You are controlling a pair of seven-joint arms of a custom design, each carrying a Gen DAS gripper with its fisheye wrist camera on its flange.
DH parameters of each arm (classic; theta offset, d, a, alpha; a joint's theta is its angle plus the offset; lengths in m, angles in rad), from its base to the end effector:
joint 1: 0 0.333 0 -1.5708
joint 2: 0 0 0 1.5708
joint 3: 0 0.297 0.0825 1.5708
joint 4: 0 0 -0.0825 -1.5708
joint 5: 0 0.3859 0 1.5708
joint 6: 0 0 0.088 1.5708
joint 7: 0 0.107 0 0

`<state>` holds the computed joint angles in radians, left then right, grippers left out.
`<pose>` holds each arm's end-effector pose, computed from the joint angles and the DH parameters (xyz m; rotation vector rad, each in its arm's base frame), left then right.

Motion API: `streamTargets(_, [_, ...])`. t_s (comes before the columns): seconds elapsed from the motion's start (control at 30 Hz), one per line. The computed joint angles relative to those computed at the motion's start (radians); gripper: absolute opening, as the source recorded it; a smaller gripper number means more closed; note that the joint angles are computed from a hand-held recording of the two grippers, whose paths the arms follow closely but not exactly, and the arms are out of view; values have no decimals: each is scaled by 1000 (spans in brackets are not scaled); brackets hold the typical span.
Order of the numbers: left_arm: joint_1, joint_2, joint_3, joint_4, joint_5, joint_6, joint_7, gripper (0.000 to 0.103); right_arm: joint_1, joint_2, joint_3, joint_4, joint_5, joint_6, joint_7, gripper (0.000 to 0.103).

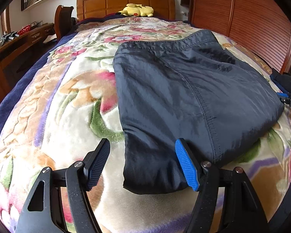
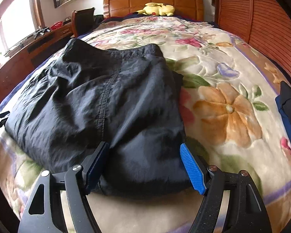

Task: Fold large clothes
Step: 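Grasp the folded jacket edge with both tools, fold it over, then open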

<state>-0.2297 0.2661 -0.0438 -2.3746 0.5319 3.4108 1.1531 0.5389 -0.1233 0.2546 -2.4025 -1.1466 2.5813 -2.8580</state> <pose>0.5039 -0.2008 0.2767 -1.4354 2.2082 -0.9009 0.3401 0.3687 0.3631 -1.6215 1.8544 -0.6775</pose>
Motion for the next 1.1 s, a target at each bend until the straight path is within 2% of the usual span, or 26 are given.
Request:
streamTargets(0.1, [134,22,-114,24,94,-16,-65,71,-6,7,-9,-4,1,37,-5,76])
streamTargets(0.2, [209,36,-178,40,156,-22,-112,68,-22,17,-23,-6,-23,104,17,69])
streamTargets(0.27, [336,61,-286,66,291,-26,-191,56,-35,23,-30,-8,-55,148,43,64])
streamTargets(0.3, [366,66,-316,68,302,-30,-188,49,-37,27,-30,-5,-64,156,47,60])
streamTargets(0.33, [360,65,-314,69,306,-33,-188,40,-38,28,-30,-4,-72,160,49,58])
streamTargets(0.37, [375,67,-328,73,332,-37,-205,34,-39,26,-29,-4,-83,162,55,50])
streamTargets(0.4, [355,64,-307,74,348,-34,-221,23,-38,23,-26,-5,-94,160,61,40])
streamTargets(0.43, [300,48,-259,60,293,-29,-186,15,-34,17,-20,-6,-96,142,60,33])
streamTargets(0.47, [280,42,-234,57,309,-16,-208,13,-28,10,-14,-7,-97,126,57,24])
streamTargets(0.5, [294,38,-243,53,327,-9,-220,11,-22,3,-6,-8,-95,104,52,21])
streamTargets(0.53, [274,27,-221,43,322,4,-218,10,-14,-3,2,-8,-90,77,46,20])
streamTargets(0.63, [113,-17,-73,-15,199,55,-126,8,14,-20,32,-1,-88,-19,50,16])
streamTargets(0.7, [56,-56,-24,-70,112,98,-56,8,29,-37,46,-2,-94,-63,61,14])
streamTargets(0.77, [61,-94,-27,-115,77,136,-26,8,42,-60,53,-13,-94,-77,71,13])
streamTargets(0.97, [113,-194,-68,-230,73,196,1,8,82,-120,86,-46,-43,-117,44,11])
streamTargets(1.1, [151,-255,-79,-295,151,222,-55,8,114,-171,111,-83,1,-130,40,9])
